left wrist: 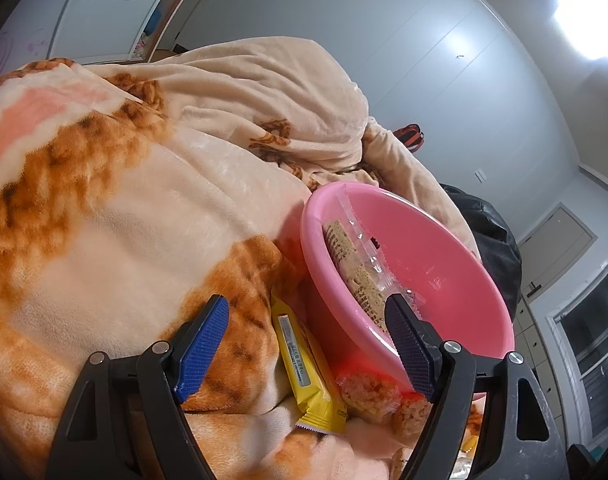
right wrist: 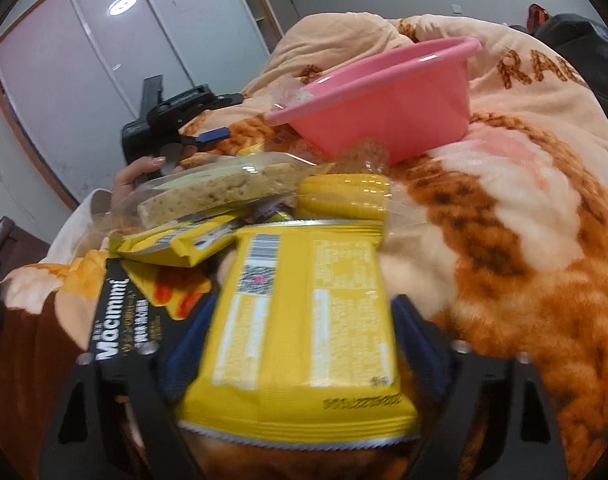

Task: Organize snacks
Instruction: 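Grasp the yellow biscuit pack with the right gripper, then carry the yellow biscuit pack to the pink bowl and release it with the right gripper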

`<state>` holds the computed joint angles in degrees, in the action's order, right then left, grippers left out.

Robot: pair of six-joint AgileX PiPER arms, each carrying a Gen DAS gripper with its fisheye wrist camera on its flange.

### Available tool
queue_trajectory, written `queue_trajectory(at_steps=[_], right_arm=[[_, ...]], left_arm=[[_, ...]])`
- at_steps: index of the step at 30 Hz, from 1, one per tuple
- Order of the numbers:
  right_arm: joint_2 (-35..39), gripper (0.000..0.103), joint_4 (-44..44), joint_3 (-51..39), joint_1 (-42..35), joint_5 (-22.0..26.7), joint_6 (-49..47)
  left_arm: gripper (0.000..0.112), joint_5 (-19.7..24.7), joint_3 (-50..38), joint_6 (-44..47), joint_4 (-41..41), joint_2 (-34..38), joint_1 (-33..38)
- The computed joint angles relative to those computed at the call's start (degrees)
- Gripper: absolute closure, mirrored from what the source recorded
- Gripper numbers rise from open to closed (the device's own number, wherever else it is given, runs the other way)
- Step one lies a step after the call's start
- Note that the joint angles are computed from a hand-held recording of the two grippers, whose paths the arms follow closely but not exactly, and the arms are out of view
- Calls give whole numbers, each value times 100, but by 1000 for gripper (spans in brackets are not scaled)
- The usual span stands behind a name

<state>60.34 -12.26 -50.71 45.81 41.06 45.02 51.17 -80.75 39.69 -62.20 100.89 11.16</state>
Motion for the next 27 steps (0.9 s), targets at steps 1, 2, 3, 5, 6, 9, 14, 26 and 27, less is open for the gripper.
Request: queue_trajectory(at_steps=[1, 2, 3, 5, 6, 9, 14, 26, 27], right_arm=[[-37, 21, -3, 30, 1, 8, 13], [-41, 21, 33, 42, -28, -19, -16], [-63, 22, 36, 58, -30, -31, -12], [-118, 22, 48, 95, -58, -35, -42], [-164, 22, -18, 91, -18, 18, 19], [-335, 22, -416, 92, 139, 127, 379], [-975, 22, -1279, 332, 282, -250, 1316], [753, 22, -3263, -1603, -299, 57, 2063], [1195, 22, -3173, -2034, -418, 213, 1694]], left_arm=[[34, 0, 1, 2, -2, -1, 2], [34, 1, 4, 5, -3, -1, 4], [34, 2, -3, -5, 2, 0, 0], [34, 2, 5, 8, -9, -2, 5], [34, 1, 7, 7, -8, 0, 4], [34, -5, 10, 5, -5, -5, 3], [34, -7, 10, -2, 3, -6, 1], [34, -15, 10, -18, 2, -10, -9], [34, -14, 20, -2, -12, -9, -5]])
